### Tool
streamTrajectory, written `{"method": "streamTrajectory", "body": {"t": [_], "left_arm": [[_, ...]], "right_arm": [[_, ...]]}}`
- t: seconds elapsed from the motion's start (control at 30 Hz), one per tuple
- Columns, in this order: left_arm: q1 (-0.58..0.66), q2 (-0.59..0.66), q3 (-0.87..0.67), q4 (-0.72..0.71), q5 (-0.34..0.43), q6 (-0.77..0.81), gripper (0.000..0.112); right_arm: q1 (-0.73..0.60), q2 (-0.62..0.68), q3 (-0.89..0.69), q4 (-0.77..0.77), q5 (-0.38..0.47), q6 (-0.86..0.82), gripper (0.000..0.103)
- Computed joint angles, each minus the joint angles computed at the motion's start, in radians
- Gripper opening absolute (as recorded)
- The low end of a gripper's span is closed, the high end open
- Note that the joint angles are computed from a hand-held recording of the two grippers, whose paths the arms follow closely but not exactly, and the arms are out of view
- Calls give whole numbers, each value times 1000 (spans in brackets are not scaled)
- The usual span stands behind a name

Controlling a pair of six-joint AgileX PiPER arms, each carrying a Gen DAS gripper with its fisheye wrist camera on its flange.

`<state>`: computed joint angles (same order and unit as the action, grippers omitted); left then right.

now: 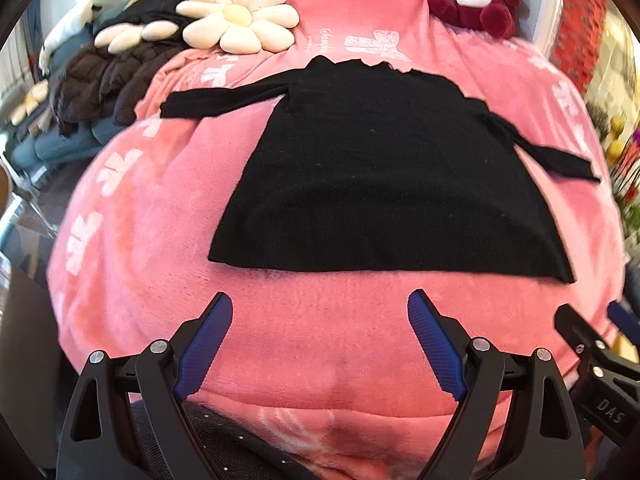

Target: Fold small clothes

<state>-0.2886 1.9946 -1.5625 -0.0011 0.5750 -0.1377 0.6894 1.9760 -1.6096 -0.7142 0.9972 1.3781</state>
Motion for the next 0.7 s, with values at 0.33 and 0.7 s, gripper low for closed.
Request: {"method": "streamTrajectory", "body": {"t": [0.33,0.7], "left_arm": [[52,23,-81,-227,72,159,87],[85,243,-444,-247,288,156,87]], "right_arm": [[-293,-52,-9,20,-21,-205,98],[-883,360,-676,216,51,-554,97]]}}
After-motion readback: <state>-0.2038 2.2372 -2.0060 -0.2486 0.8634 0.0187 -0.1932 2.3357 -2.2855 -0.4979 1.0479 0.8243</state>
